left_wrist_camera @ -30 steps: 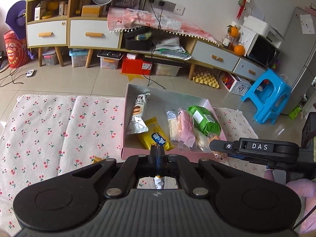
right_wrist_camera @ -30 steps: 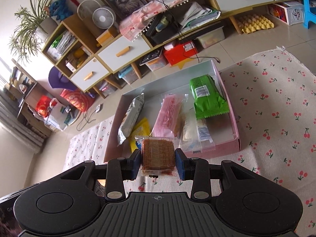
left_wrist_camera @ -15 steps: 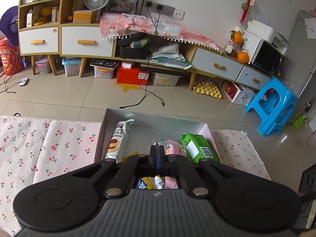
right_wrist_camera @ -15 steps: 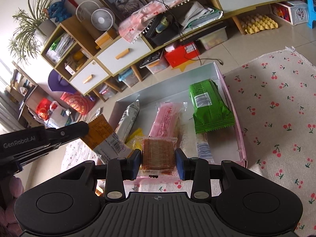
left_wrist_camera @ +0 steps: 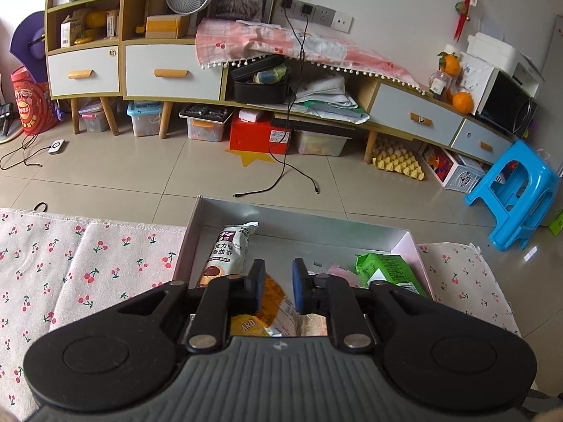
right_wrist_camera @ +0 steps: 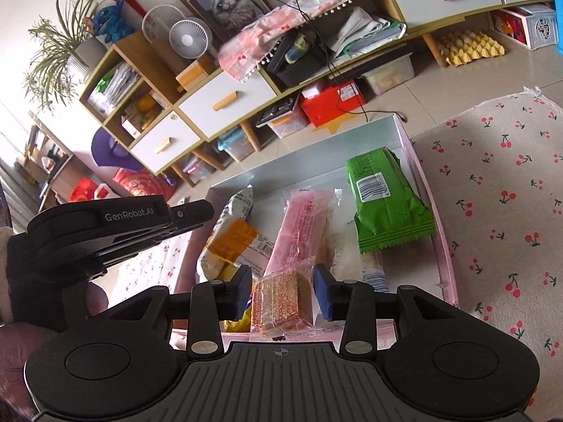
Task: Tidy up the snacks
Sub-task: 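Carry both packs into the pink box and open both tools, then move both tools back over the remaining snacks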
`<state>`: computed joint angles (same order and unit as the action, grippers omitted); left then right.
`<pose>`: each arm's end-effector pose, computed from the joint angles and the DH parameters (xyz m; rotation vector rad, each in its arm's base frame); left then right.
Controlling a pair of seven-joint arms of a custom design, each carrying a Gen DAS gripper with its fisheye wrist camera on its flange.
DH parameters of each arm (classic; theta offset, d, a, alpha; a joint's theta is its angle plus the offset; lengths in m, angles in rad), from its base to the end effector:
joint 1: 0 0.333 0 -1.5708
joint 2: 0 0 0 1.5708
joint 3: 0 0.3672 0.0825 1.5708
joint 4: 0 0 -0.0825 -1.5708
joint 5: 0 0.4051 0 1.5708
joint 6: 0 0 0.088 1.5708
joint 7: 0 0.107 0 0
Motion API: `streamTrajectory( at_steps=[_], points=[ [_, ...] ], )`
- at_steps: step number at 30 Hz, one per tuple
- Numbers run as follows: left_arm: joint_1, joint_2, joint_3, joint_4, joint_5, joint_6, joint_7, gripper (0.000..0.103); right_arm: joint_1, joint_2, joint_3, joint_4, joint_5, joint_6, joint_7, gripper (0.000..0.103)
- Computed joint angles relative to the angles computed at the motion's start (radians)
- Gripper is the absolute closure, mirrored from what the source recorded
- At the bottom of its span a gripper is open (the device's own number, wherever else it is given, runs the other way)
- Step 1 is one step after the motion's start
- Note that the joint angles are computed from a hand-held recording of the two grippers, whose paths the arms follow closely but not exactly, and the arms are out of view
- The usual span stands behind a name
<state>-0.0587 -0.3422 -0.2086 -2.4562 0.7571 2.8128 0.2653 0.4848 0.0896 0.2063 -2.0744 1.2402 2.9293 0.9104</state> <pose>0.4473 -0.1654 0.5251 -2.0540 1.3854 -0.8212 0.5106 0.3403 0.4816 -1.7180 1.3946 0.0742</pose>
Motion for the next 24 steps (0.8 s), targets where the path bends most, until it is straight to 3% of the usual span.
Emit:
streamTrajectory(
  at_steps=[3, 7, 15, 18, 24],
  points=[
    [-0.008, -0.013, 0.007, -0.013, -0.018, -0.002, 0.006, 0.077, 0.001, -0.003, -0.003, -0.003, -0.029, -0.001, 0.028, 0.064],
    [-0.032, -0.042, 0.015, -0.032, -0.056, -0.029, 0.051, 0.069, 0.001, -0.015, -0.001, -0.008, -0.006, 0.01, 0.01, 0.051],
    [-0.04, -0.103, 0.01, -0.063, -0.078, -0.077, 0.086, 0.049, 0.01, -0.043, -0.006, -0.027, -0.033, 0.017, 0.02, 0.042],
    [-0.047, -0.126, 0.013, -0.078, -0.089, -0.08, 0.096, 0.043, 0.013, -0.056, -0.007, -0.036, -0.022, 0.021, 0.014, 0.033],
    [-0.058, -0.175, 0.009, -0.113, -0.097, -0.099, 0.115, 0.033, 0.021, -0.089, -0.015, -0.067, -0.103, 0.032, 0.091, 0.031]
  ],
)
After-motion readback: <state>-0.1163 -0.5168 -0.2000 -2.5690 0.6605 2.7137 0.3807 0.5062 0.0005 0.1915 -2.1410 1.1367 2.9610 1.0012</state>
